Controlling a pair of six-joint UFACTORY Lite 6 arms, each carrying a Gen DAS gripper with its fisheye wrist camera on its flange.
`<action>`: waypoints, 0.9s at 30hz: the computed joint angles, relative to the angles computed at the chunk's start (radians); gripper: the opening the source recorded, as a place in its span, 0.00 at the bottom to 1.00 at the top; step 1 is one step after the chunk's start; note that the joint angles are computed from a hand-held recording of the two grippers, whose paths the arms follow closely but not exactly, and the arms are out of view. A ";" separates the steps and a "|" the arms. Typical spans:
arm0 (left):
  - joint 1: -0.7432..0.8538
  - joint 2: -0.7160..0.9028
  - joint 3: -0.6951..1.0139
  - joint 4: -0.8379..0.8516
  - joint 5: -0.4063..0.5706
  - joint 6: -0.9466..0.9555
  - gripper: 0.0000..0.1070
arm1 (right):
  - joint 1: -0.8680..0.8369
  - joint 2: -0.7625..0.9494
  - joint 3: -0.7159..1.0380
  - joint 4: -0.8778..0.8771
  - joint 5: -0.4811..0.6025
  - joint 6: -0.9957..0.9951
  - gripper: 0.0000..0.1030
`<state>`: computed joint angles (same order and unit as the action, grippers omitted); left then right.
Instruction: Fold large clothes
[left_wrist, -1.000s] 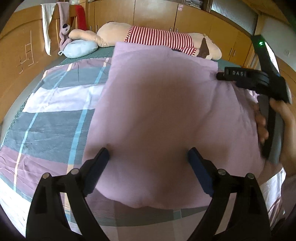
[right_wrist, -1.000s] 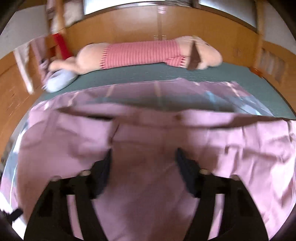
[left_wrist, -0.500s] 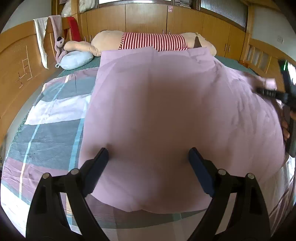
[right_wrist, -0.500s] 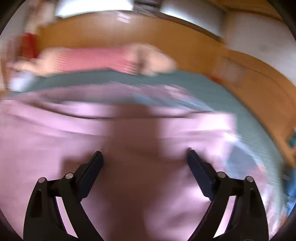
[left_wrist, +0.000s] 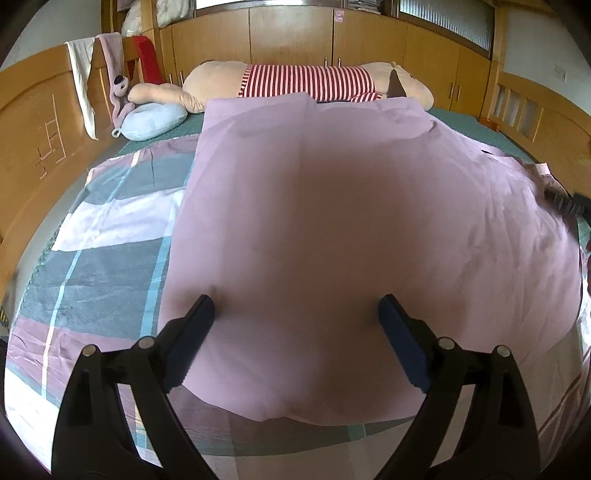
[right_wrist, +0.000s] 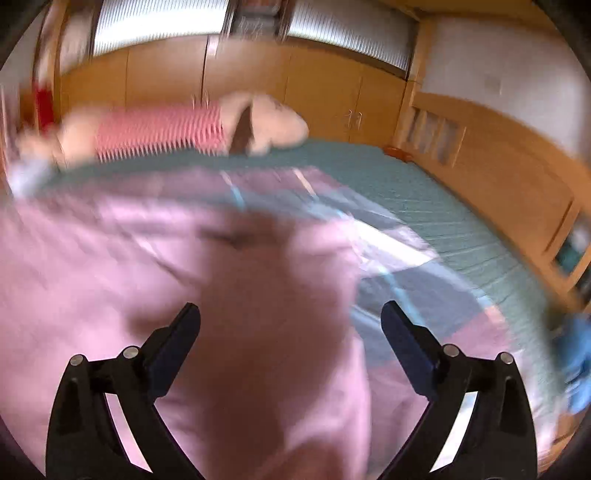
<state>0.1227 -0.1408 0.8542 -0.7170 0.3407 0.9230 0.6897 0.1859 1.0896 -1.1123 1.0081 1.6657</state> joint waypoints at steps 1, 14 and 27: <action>0.003 0.000 0.001 -0.004 0.003 0.004 0.87 | -0.068 -0.028 -0.050 0.029 -0.044 0.011 0.96; -0.048 -0.039 -0.046 -0.042 -0.018 0.028 0.88 | 0.205 -0.179 -0.084 0.178 -0.317 -0.033 0.96; -0.042 -0.019 -0.060 -0.054 -0.023 0.019 0.94 | 0.194 0.072 0.056 0.166 -0.363 0.005 0.99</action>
